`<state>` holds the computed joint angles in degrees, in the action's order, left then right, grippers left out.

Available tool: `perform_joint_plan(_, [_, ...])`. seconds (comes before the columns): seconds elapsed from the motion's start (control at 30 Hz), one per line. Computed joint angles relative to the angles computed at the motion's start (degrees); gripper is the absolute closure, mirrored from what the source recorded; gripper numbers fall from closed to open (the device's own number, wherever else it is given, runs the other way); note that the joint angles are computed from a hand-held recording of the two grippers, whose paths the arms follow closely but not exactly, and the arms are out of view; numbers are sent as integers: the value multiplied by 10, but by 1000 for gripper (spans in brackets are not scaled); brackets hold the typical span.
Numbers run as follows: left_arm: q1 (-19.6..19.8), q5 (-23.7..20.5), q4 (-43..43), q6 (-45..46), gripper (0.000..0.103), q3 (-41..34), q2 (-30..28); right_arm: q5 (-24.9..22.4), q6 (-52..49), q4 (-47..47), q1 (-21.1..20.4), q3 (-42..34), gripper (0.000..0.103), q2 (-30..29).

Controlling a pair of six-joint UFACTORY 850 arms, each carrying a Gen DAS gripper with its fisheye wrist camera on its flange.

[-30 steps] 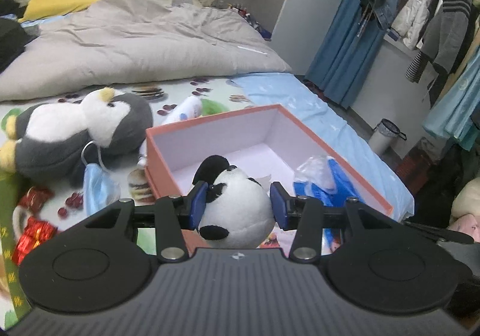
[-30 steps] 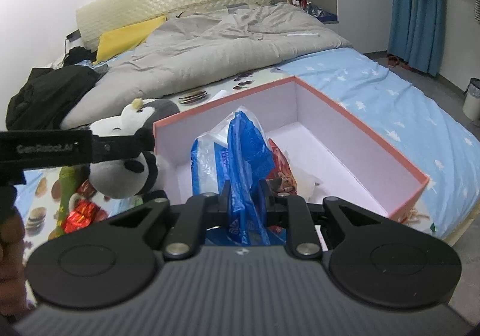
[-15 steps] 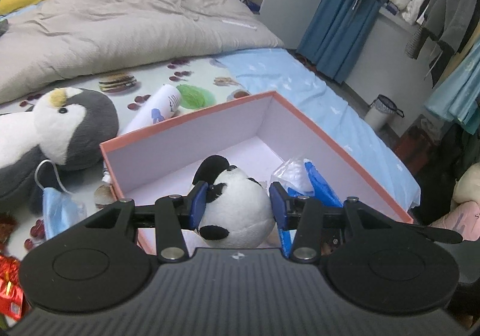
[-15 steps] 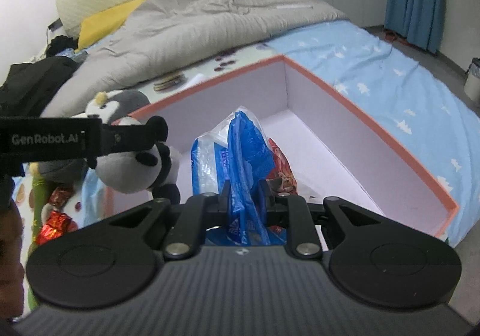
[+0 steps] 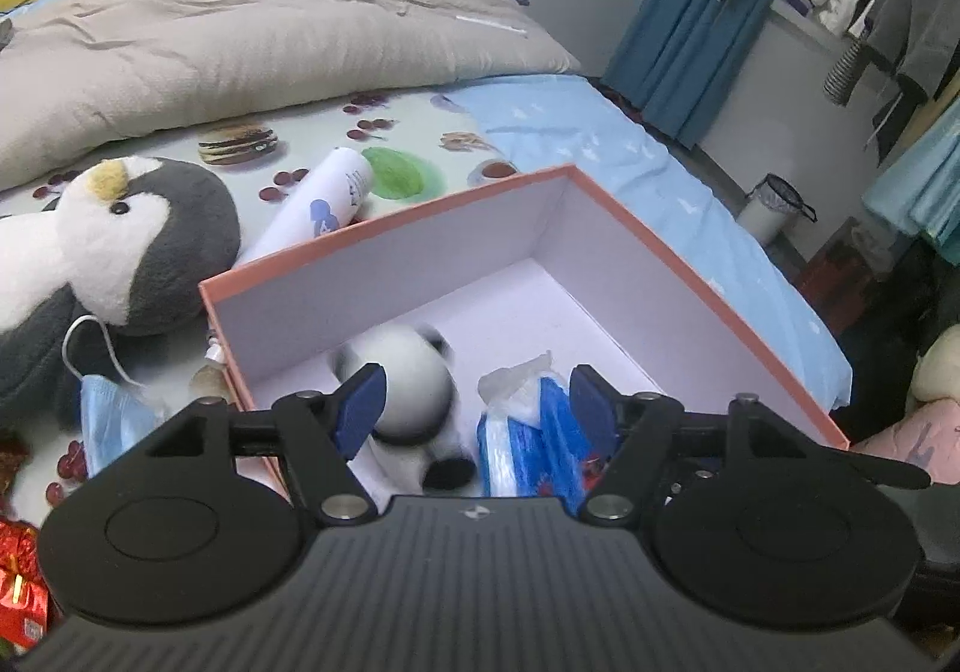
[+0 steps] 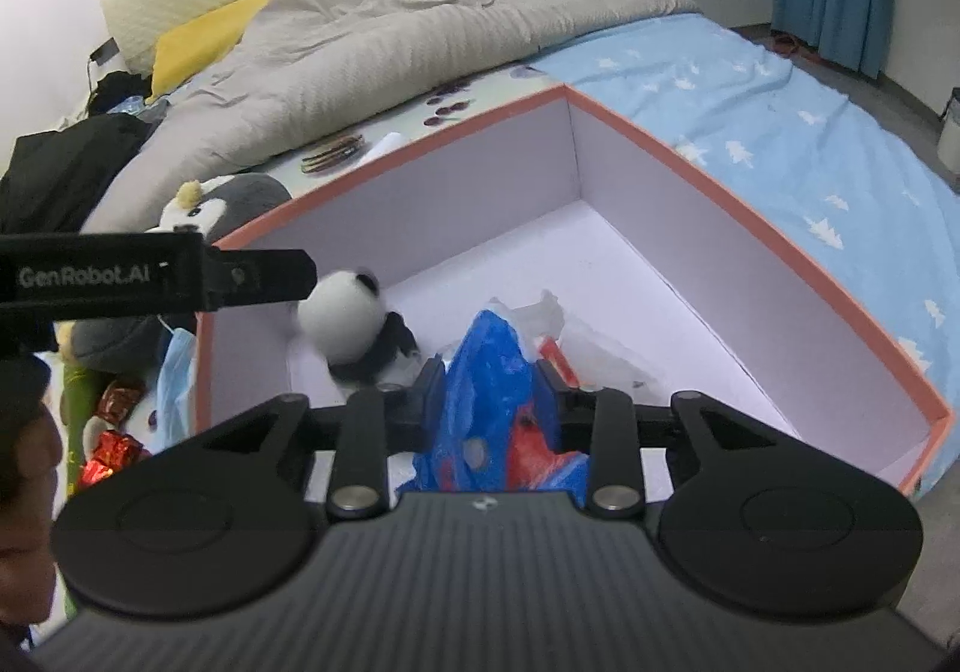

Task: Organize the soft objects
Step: 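Open the left tool over the box while the right tool releases the blue bag inside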

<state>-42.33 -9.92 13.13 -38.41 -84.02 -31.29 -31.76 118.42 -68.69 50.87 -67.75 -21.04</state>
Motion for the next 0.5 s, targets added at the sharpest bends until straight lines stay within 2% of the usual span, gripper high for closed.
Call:
perform_joint_plan(0.17, [-9, 12, 119, -118, 30, 43, 41, -21, 21, -16, 18, 9, 68, 17])
perform_joint_plan(0.37, [-25, 12, 342, -353, 30, 115, 109, -53, 54, -36, 52, 20, 68, 39])
perform_joint_plan(0.5, [-36, 4, 462, -482, 30, 167, 161, -80, 73, -45, 80, 25, 68, 49])
